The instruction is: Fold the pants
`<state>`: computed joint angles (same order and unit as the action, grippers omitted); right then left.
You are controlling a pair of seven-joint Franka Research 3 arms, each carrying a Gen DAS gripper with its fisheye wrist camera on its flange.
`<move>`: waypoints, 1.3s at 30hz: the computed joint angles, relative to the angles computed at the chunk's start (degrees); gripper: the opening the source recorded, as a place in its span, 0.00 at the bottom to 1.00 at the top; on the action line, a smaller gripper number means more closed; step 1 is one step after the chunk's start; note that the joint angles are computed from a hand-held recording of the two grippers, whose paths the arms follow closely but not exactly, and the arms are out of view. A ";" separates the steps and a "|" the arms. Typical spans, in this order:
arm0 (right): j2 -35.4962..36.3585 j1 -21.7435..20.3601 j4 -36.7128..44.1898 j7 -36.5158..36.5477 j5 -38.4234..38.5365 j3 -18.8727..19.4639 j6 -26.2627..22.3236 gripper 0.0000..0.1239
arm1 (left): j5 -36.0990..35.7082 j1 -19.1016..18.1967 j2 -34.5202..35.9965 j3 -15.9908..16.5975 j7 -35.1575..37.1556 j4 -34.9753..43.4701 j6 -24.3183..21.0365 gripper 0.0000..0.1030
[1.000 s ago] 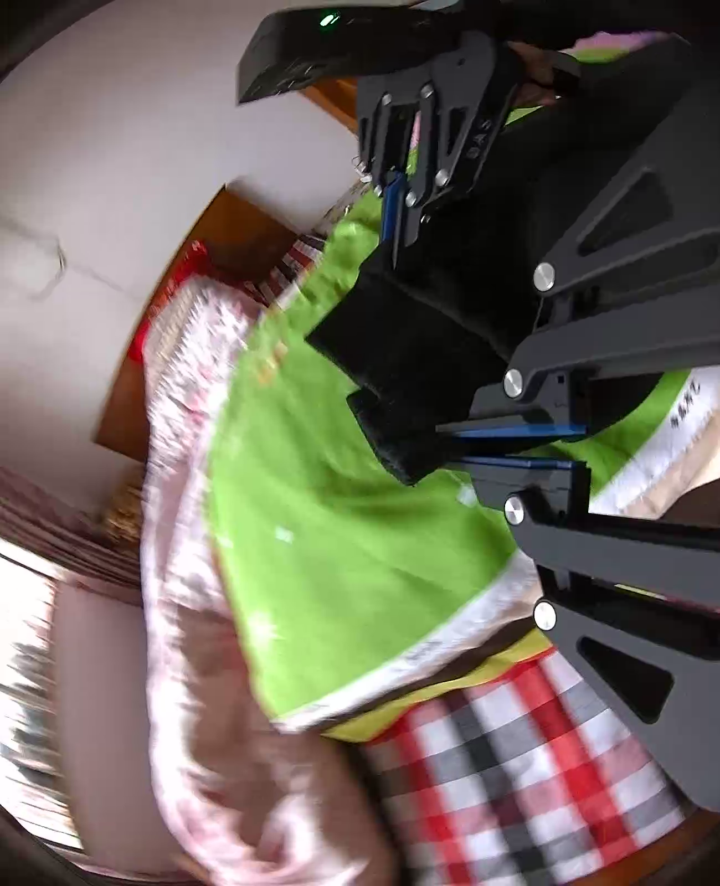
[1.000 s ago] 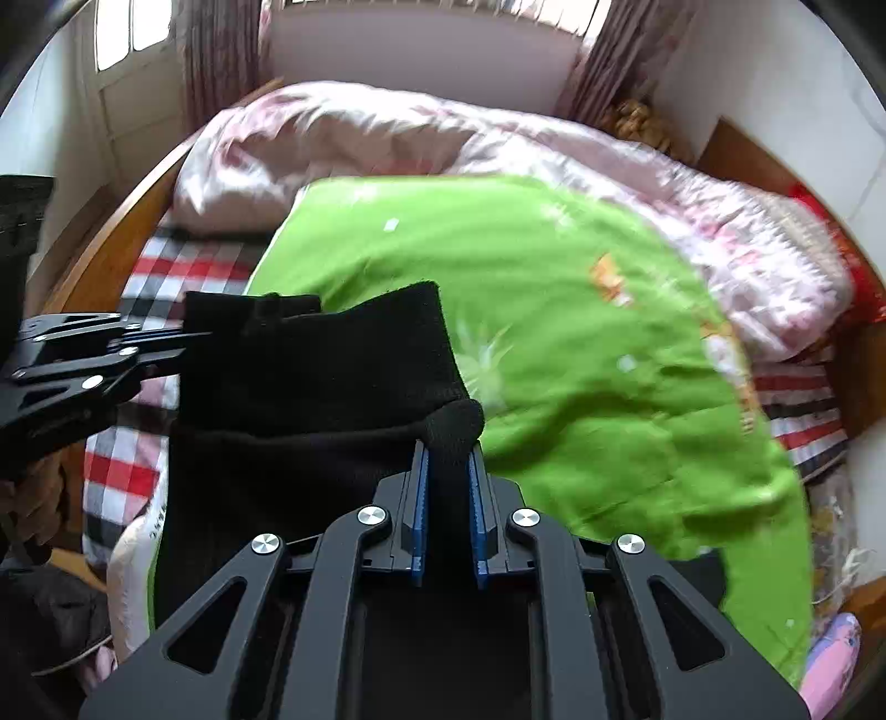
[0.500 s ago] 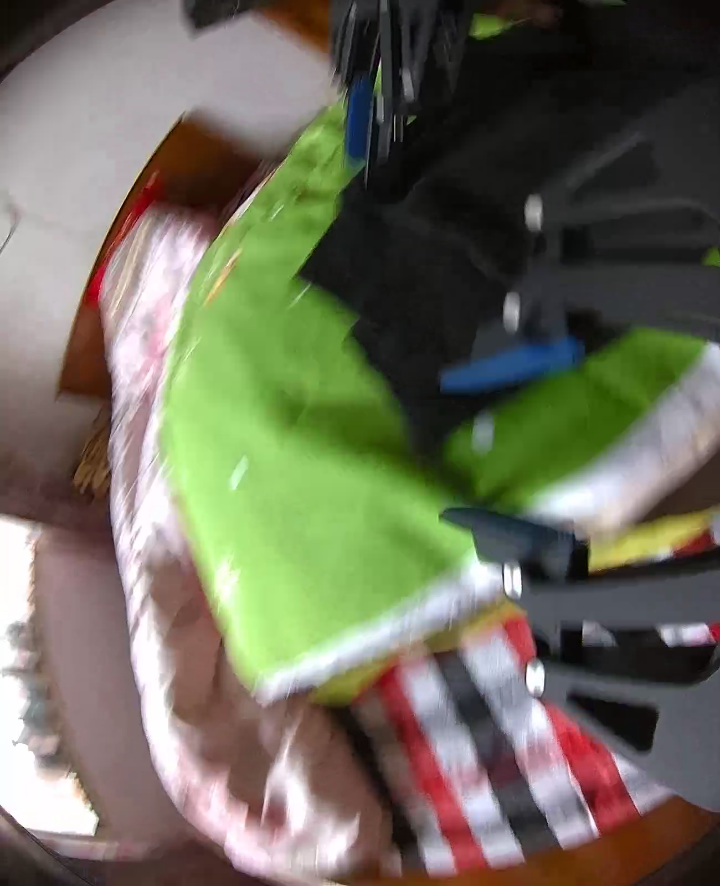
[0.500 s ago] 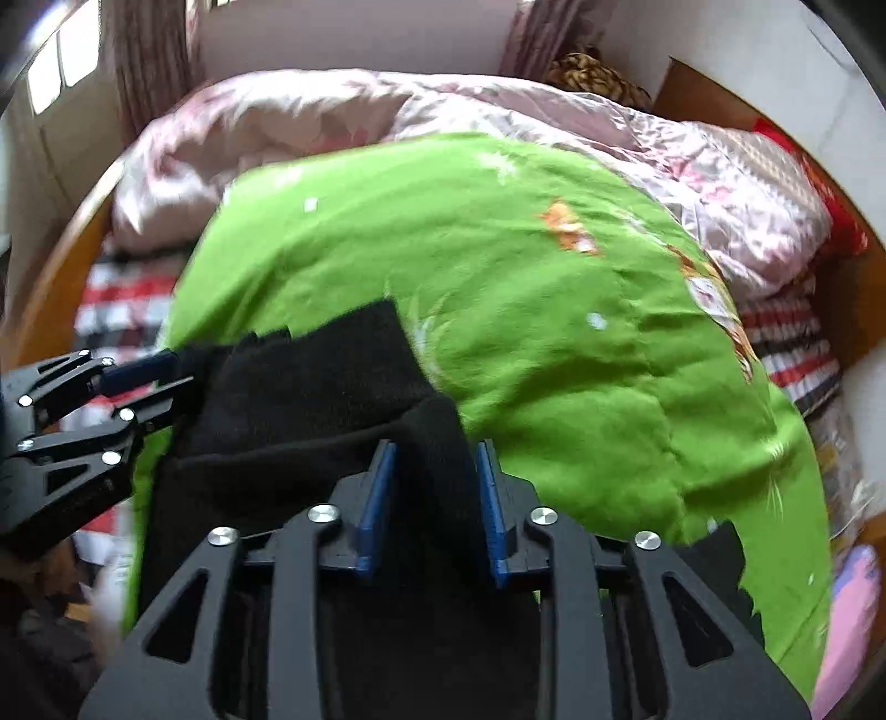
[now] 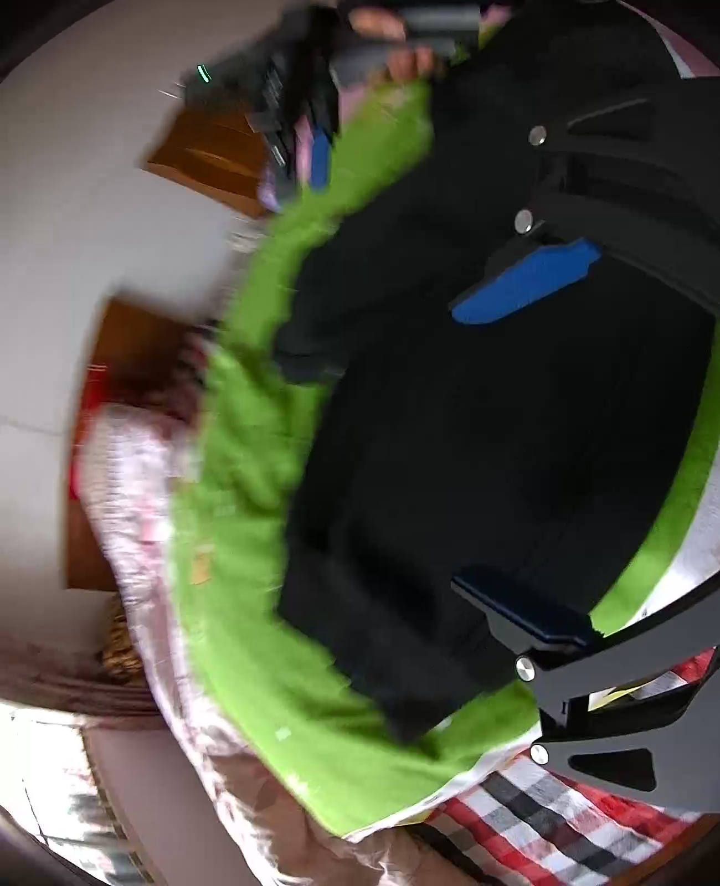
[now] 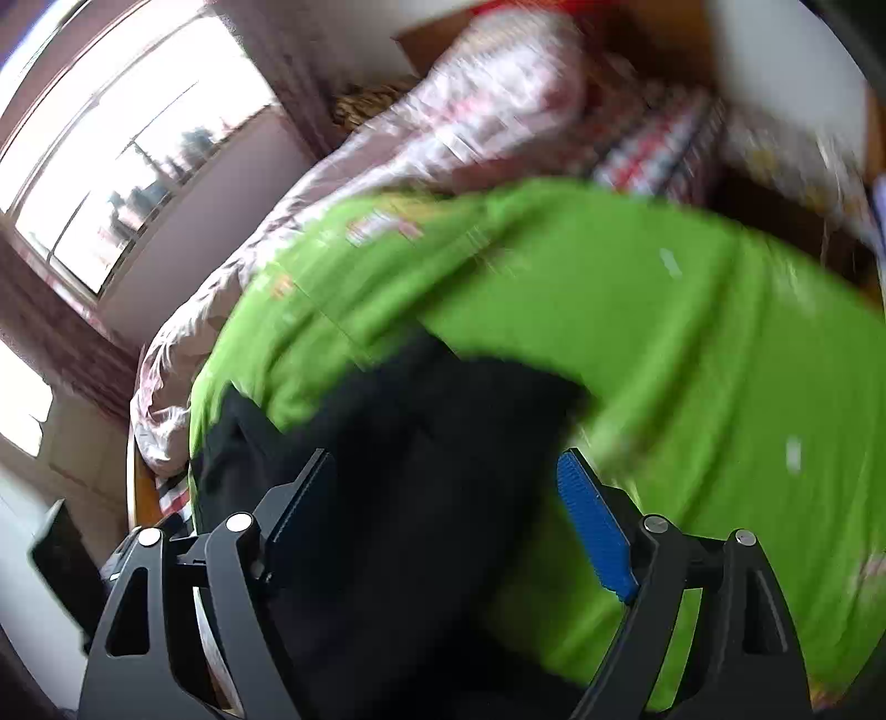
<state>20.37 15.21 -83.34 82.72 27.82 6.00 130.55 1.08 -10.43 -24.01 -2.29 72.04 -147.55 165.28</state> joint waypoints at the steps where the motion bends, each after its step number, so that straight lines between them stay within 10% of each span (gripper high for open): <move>1: -0.58 -0.70 -1.71 -0.57 2.11 0.50 -0.41 0.65 | 0.46 0.68 1.47 -0.75 -0.88 0.87 -2.27 0.88; 4: -0.29 -1.60 -3.71 -2.32 6.68 1.47 -1.81 0.63 | -4.05 -2.36 2.13 2.51 2.87 0.08 -1.21 0.90; 9: -0.17 0.74 -3.41 -4.30 5.16 1.42 0.00 0.14 | -11.13 -3.78 -2.18 5.52 5.33 -1.59 -0.11 0.90; 11: -2.20 2.35 -5.26 -6.86 3.64 1.93 4.78 0.11 | -12.15 -3.31 -4.26 6.07 4.80 -2.73 2.39 0.90; 19: -0.25 10.77 2.29 -12.41 -3.17 5.44 5.23 0.13 | -11.74 0.21 -9.46 10.48 -0.11 -6.94 4.83 0.90; 22: 5.83 13.50 10.10 -14.52 -4.29 6.82 -3.63 0.29 | -13.17 -0.97 -10.63 13.77 0.50 -8.76 3.65 0.90; 23: 7.89 13.89 12.27 -15.19 -4.20 7.73 -6.35 0.60 | -13.08 -0.22 -11.60 14.02 0.68 -9.77 2.68 0.90; 24: 8.31 15.51 12.43 -14.94 -5.21 6.76 -6.02 0.68 | -12.47 1.67 -12.63 12.84 -0.03 -10.90 1.92 0.88; 30: 7.18 14.52 10.49 -17.35 -1.88 6.37 -1.12 0.56 | -12.44 4.05 -16.80 14.73 1.12 -14.85 0.76 0.89; 39: 5.44 13.56 7.60 -11.53 -8.24 2.52 7.57 0.46 | -22.80 -16.46 -14.62 28.71 12.97 -10.76 7.46 0.78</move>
<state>25.80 28.77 -75.74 71.20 19.57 8.51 138.12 -21.72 -26.89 -38.63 26.43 85.01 -158.32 172.74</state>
